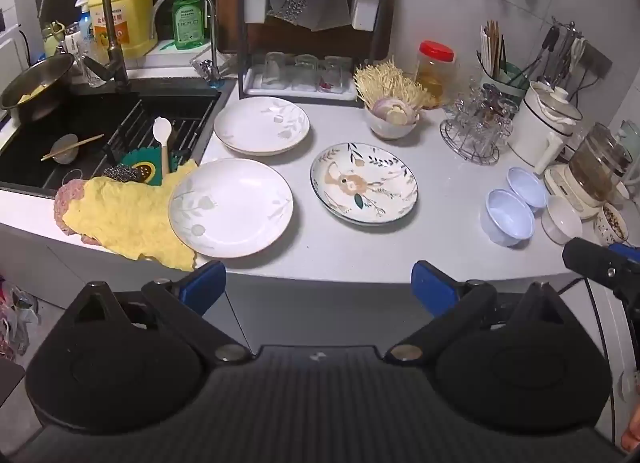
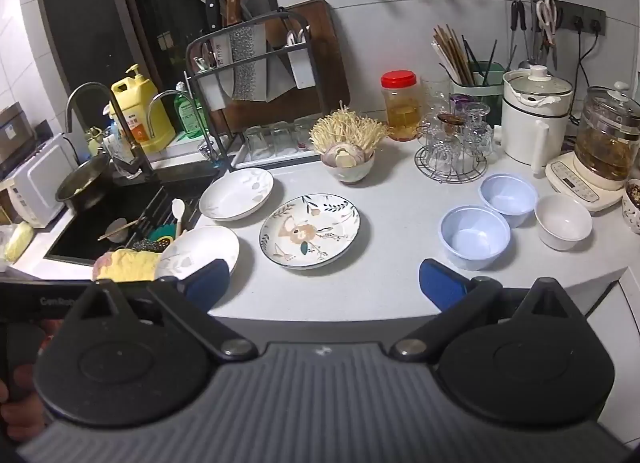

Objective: Organize plates and bowls
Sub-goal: 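Move both grippers toward the large plain white plate by the yellow cloth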

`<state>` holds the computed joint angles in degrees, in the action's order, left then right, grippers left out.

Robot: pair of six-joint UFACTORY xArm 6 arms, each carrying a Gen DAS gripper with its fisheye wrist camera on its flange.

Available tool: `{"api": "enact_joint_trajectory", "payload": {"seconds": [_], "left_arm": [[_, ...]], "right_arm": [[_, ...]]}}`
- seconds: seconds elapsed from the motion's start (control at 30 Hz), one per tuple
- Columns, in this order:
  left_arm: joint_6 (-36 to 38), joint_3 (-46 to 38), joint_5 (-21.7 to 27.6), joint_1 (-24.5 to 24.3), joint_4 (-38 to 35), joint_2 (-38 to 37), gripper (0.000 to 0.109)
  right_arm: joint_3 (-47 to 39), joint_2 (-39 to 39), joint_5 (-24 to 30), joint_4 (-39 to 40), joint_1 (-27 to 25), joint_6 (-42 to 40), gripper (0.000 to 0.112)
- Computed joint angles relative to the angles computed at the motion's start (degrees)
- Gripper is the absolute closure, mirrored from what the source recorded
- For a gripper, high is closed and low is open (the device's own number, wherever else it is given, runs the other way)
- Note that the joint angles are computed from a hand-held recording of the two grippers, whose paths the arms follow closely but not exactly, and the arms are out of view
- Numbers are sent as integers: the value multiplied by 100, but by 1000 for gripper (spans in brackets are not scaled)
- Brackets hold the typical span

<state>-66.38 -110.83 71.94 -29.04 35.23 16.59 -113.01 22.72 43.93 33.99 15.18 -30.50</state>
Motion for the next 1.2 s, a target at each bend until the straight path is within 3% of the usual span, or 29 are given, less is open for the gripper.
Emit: {"api": "enact_joint_trajectory", "payload": {"seconds": [0.17,0.4,0.47,1.2], "left_arm": [[-47,10,-136,51,-46,-64,8],[47,126,-252,305,-100,-203,8],[113,137,-300,341,-102,-201,8],[418,450,-664,573,-300,-350,8]], "right_arm": [[-165,109,-34,-75,-100,-2,9],[-407,257,-64,-372,236,399,9],[-766,457,214,-249,111,285,9],[-865,521,361,-478,268,755,9]]}}
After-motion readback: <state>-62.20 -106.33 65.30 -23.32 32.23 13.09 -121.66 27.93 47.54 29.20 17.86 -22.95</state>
